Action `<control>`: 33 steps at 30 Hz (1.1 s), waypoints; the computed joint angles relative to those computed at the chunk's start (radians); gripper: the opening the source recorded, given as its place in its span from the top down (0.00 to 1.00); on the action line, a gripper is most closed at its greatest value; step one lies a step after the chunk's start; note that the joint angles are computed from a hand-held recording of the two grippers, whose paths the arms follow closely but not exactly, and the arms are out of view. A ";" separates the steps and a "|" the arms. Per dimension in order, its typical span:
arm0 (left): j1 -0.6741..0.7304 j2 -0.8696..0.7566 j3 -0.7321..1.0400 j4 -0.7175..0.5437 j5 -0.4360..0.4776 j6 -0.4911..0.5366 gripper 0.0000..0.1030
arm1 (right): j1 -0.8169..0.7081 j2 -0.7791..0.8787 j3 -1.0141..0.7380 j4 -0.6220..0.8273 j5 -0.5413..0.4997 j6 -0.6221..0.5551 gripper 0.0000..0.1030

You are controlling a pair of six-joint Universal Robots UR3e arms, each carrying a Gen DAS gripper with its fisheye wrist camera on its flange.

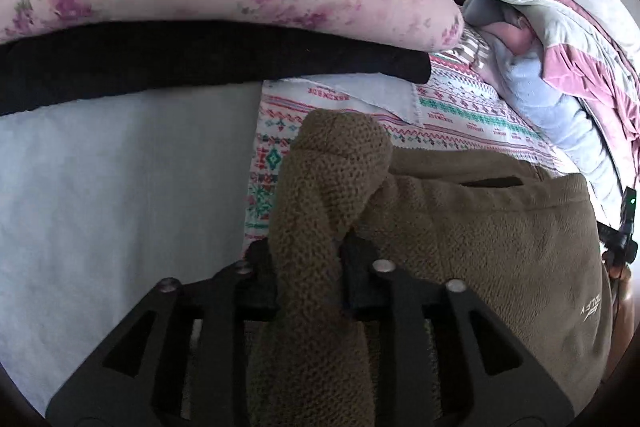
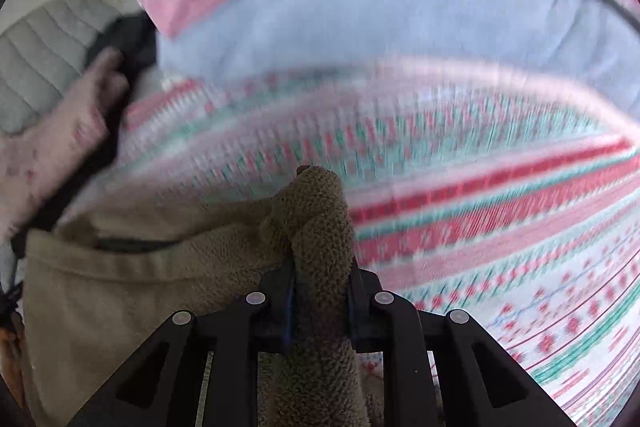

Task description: Fold large clothes

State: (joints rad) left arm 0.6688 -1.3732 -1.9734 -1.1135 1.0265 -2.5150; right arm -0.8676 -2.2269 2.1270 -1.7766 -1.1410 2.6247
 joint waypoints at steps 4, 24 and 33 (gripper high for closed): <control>0.017 0.065 0.029 -0.062 0.025 0.020 0.51 | -0.098 -0.070 -0.086 0.177 0.039 -0.077 0.62; -0.255 -0.081 0.096 -0.078 0.145 -0.099 0.42 | 0.309 0.062 -0.095 0.109 -0.063 0.117 0.51; 0.113 0.331 -0.050 -0.235 -0.246 0.045 0.90 | 0.051 -0.274 -0.111 0.203 0.141 -0.040 0.90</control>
State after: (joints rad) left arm 0.7823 -1.0422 -2.0234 -1.3481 0.7803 -2.4696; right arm -0.8169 -2.5008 2.0158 -1.5734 -0.9998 2.5848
